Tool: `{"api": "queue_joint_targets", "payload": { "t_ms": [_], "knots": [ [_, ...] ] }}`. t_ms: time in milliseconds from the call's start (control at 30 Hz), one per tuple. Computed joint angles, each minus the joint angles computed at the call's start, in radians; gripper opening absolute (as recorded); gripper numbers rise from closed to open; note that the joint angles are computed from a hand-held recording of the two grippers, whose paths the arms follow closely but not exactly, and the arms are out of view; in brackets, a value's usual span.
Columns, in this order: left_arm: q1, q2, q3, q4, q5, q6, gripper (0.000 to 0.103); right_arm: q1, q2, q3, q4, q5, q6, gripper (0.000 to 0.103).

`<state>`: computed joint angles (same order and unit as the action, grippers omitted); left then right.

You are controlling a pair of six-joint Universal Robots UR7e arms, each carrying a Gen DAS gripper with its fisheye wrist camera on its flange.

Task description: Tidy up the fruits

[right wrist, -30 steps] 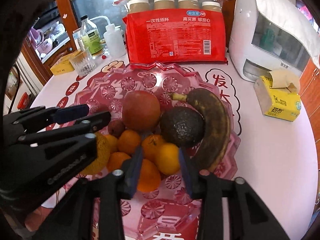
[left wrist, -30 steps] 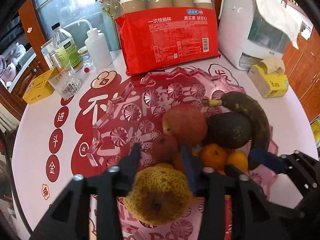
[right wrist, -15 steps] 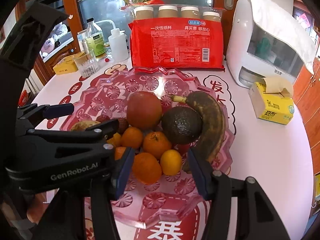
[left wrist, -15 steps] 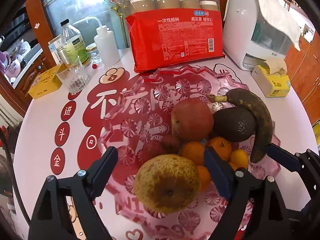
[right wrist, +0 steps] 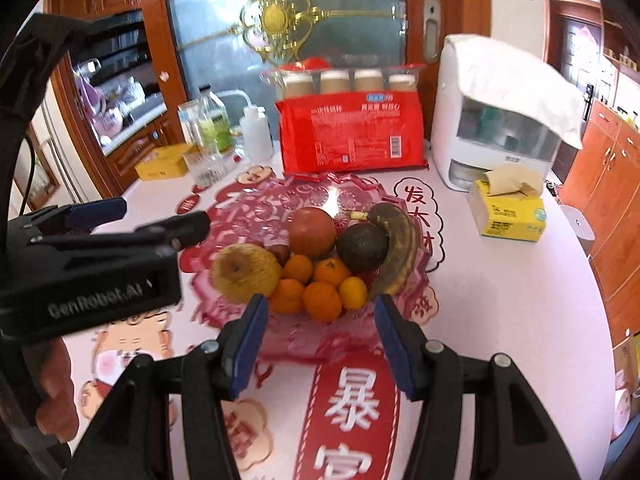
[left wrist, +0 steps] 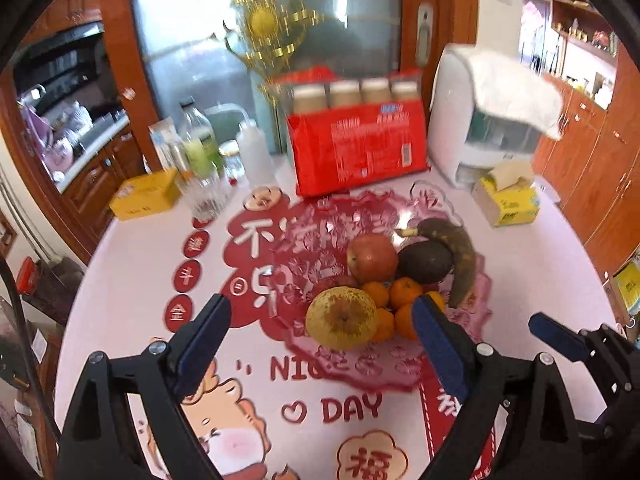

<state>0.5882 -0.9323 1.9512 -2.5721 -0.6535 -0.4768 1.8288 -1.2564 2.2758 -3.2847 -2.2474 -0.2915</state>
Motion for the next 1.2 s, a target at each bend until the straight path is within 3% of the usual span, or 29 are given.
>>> {"api": "queue_joint_targets", "payload": {
  "t_ms": [300, 500, 667, 767, 1033, 1200],
  "knots": [
    [-0.219, -0.258, 0.248, 0.072, 0.051, -0.194, 0.100, 0.131, -0.159, 0.181, -0.032, -0.041, 0.104, 0.057],
    [-0.366, -0.400, 0.375, 0.304, 0.056, -0.458, 0.102, 0.217, -0.236, 0.281, -0.019, -0.114, 0.226, 0.063],
    [-0.458, -0.459, 0.433, 0.502, -0.014, -0.681, 0.102, 0.277, -0.272, 0.346, -0.004, -0.203, 0.323, 0.068],
    [-0.486, -0.461, 0.445, 0.540, -0.053, -0.739, 0.102, 0.297, -0.308, 0.372, 0.049, -0.225, 0.387, 0.068],
    [-0.506, -0.461, 0.435, 0.634, -0.058, -0.844, 0.102, 0.351, -0.342, 0.405, 0.114, -0.253, 0.463, 0.068],
    [-0.500, -0.473, 0.447, 0.616, -0.076, -0.856, 0.103, 0.355, -0.341, 0.408, 0.101, -0.250, 0.460, 0.069]
  ]
}}
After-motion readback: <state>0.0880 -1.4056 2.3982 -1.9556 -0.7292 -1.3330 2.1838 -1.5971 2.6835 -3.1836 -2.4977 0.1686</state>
